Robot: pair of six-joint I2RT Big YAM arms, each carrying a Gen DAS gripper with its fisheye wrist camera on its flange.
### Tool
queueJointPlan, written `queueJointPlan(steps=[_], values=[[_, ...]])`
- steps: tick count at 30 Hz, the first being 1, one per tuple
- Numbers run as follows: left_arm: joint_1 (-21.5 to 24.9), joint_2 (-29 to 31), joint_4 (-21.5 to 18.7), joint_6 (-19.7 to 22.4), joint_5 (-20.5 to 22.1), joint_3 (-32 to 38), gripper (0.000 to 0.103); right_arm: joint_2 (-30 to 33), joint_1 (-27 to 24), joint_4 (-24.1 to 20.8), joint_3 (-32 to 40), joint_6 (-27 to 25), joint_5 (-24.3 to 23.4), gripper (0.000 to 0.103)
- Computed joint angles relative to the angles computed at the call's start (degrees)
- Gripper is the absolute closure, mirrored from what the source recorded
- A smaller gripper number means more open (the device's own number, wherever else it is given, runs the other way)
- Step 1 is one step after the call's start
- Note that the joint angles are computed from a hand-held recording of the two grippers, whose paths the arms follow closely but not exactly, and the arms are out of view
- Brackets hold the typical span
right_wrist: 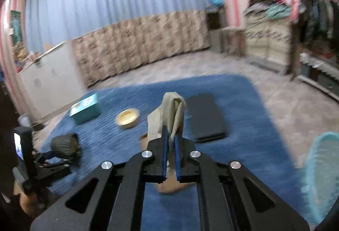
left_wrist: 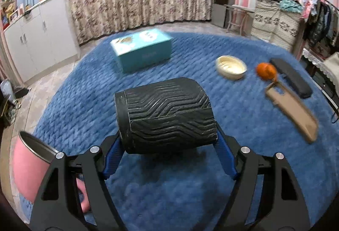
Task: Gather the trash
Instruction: 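Carry the black cylinder and beige cloth over the basket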
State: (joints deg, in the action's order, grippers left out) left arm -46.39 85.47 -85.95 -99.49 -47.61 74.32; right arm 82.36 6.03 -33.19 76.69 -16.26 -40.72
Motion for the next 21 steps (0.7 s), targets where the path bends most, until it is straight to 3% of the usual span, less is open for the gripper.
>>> queueJointPlan(steps=[4,8,15,21], values=[[-0.4,3.1,2.4,6.9,-3.1,6.9,0.029,0.0,-5.9,2.0,0.3,-0.2,3.2,0.097],[-0.3,7.1,9.5,18.5,-5.3,14.7,0.029,2.2,-11.4,2.6,2.6,0.8,3.4,0.097],[-0.3,16.0,22.0,37.7,-4.7,28.2,0.029,7.9,-17.7,3.0,7.6,3.4,1.6,0.097],[0.0,24.4,27.1,46.9,-1.4,39.5,0.029,12.3,-20.6,2.7,11.6,6.1,1.7,0.097]])
